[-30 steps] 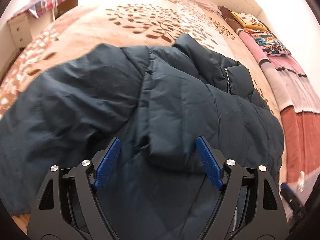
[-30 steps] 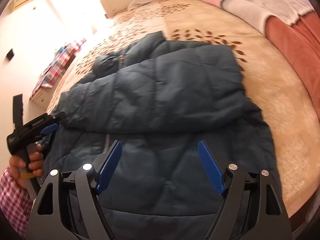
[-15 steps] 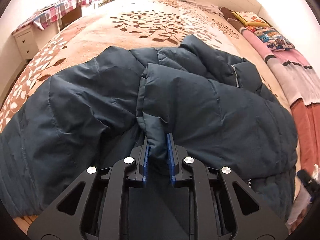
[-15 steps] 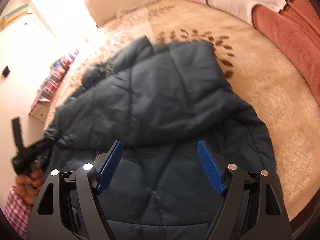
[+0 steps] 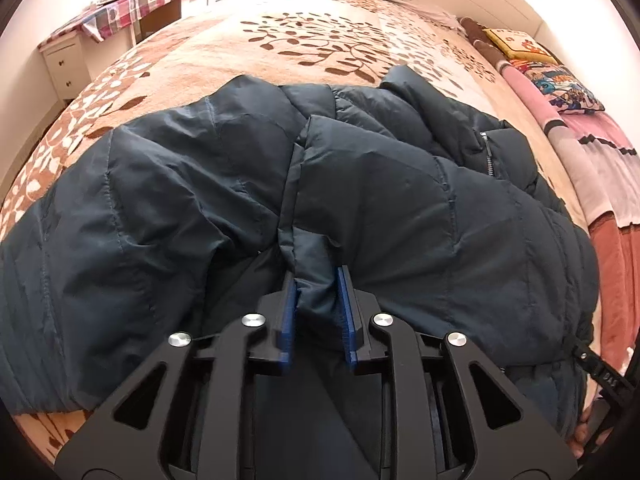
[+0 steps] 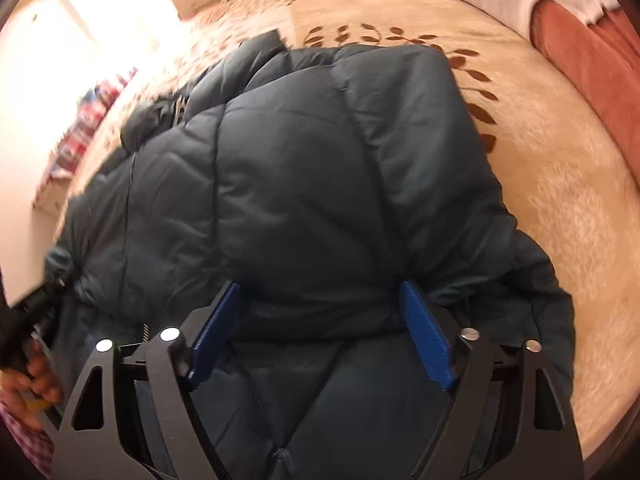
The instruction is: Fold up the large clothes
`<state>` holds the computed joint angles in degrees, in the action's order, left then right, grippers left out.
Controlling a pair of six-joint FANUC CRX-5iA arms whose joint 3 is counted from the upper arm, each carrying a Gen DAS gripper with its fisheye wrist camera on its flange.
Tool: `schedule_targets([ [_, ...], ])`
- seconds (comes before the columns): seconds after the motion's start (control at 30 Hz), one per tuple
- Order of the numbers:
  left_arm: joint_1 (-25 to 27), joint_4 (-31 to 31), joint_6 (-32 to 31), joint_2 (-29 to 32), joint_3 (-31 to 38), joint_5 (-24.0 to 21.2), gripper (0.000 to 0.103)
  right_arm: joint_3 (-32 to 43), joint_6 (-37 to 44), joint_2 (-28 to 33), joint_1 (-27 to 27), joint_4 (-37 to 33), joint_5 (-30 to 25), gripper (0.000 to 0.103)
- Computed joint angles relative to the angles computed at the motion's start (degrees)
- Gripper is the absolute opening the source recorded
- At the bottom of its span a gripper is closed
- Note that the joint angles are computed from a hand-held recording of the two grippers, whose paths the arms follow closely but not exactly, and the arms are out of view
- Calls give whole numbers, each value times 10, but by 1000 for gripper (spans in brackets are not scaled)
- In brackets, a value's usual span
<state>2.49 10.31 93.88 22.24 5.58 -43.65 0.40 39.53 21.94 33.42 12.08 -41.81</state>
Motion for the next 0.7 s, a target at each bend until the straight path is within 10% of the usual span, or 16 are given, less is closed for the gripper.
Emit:
schedule_targets([
  [0.13, 13, 28, -13, -53, -60, 40, 62, -34, -32, -34, 12, 28, 18, 84],
  [0.7, 219, 269, -154, -314, -423, 96, 68, -142, -28, -135, 117, 75, 47, 86],
])
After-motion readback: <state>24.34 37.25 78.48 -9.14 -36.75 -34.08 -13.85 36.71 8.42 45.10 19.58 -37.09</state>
